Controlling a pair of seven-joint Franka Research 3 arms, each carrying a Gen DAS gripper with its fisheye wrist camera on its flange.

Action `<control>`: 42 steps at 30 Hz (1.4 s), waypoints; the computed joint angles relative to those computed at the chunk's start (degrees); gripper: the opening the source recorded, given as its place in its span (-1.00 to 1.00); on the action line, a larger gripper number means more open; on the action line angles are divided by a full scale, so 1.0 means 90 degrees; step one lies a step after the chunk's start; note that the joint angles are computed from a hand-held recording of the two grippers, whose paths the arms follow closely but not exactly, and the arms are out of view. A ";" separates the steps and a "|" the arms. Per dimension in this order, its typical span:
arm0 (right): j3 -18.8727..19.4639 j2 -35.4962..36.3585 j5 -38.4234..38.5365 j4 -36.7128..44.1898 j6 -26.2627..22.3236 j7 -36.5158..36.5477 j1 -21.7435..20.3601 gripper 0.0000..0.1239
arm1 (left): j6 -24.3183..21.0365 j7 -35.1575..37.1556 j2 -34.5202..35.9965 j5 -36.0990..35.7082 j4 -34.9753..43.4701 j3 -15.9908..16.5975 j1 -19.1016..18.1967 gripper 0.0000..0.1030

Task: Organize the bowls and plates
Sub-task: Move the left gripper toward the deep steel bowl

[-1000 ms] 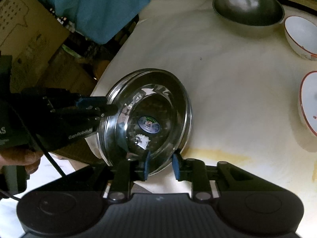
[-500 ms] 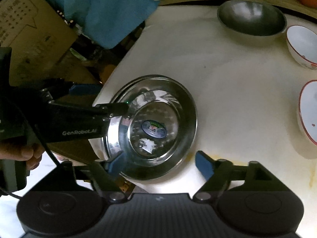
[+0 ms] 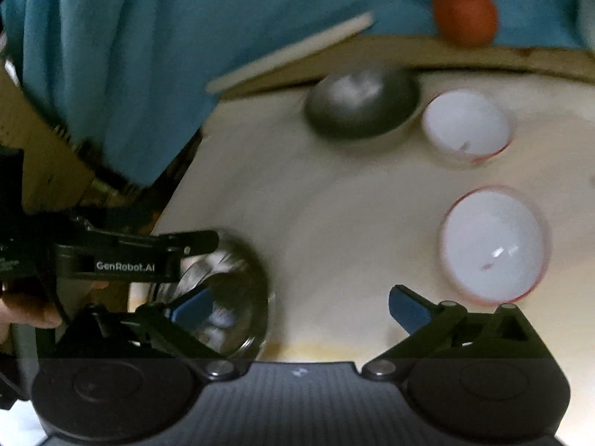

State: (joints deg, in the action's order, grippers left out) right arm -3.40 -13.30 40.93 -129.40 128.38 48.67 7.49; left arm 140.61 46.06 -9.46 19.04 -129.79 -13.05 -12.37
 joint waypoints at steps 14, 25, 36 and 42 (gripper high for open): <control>-0.0004 0.0832 0.0298 0.0689 0.1515 -0.0654 -0.0065 0.66 | 0.0094 -0.0389 0.1489 0.0591 0.1465 0.0117 0.0017 0.99; 0.0208 0.1770 0.0386 0.1632 0.1436 -0.1099 -0.0249 0.66 | 0.0130 -0.1053 0.2149 0.0711 0.2064 0.0281 -0.0039 0.99; 0.0471 0.2781 0.0357 0.2753 0.0955 -0.0987 -0.0481 0.65 | -0.0016 -0.1263 0.2589 0.0581 0.2457 0.0337 -0.0081 0.99; 0.0592 0.3112 0.0300 0.3094 0.0873 -0.0806 -0.0509 0.51 | -0.0301 -0.1345 0.2714 0.0581 0.2664 0.0357 -0.0145 0.98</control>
State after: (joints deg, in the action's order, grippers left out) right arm 1.94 14.71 43.63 -101.55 136.23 41.42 2.91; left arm 137.90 33.96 14.97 24.27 -105.81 -9.83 -13.68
